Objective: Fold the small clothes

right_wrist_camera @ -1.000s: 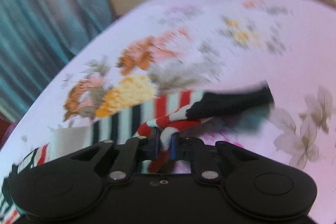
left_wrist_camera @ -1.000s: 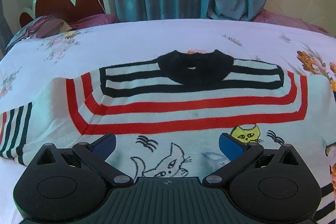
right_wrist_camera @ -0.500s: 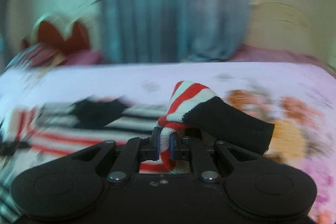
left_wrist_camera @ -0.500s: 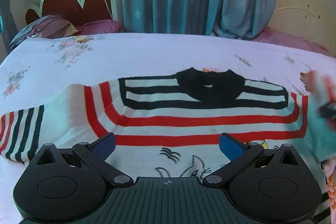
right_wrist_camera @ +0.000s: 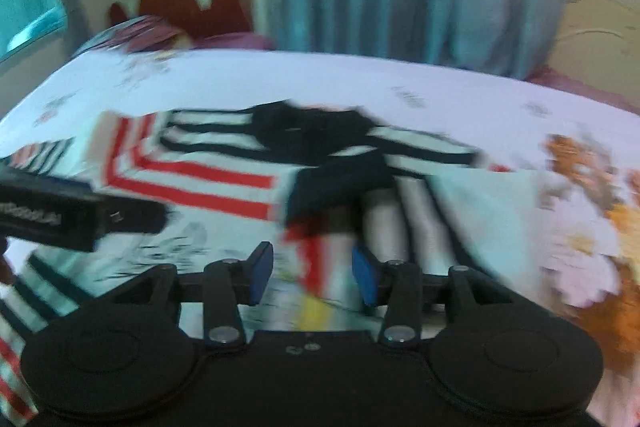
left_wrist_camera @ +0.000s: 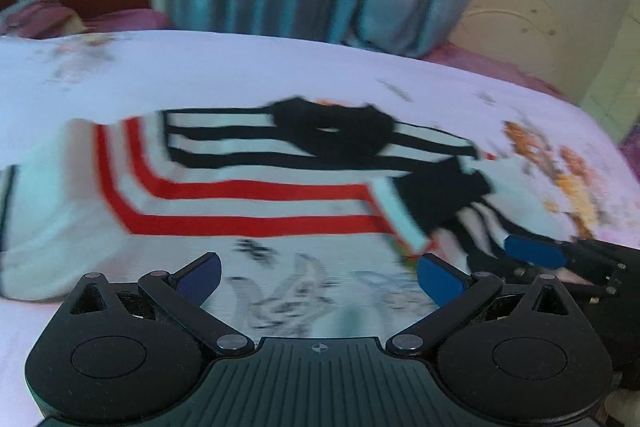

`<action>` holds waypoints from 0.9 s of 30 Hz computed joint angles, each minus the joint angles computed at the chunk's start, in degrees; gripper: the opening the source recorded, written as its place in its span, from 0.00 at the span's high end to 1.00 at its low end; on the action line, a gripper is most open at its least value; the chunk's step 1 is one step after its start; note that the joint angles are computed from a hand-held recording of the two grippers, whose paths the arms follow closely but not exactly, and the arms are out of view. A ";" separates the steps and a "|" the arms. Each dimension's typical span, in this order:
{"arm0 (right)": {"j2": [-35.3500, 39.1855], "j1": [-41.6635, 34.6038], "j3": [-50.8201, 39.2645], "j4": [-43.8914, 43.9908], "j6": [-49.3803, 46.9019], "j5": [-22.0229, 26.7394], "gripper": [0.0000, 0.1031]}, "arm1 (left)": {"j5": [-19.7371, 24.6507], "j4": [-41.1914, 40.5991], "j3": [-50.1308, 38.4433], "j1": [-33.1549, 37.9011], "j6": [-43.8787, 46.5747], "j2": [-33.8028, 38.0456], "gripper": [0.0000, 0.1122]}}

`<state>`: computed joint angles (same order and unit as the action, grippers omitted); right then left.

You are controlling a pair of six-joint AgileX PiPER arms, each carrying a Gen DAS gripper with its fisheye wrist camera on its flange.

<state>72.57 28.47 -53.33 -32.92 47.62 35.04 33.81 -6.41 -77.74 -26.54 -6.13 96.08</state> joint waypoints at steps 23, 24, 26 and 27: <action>-7.00 -18.28 11.40 6.07 -1.50 -0.64 0.60 | -9.47 7.66 -5.58 -5.13 -9.36 11.68 0.86; -6.36 -19.61 11.21 8.92 -3.96 -1.87 0.67 | -11.05 5.72 -4.13 -4.49 -8.39 10.94 0.88; -5.30 -21.59 10.85 12.90 -6.67 -3.31 0.74 | -14.01 1.59 -1.53 -3.23 -6.18 9.70 0.89; -5.03 -22.09 10.77 13.42 -6.77 -3.74 0.79 | -14.93 0.88 -0.61 -2.73 -6.00 9.13 0.90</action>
<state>67.53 6.38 -42.56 -19.49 40.85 31.31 18.88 -5.53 -78.36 -29.27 -12.13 105.21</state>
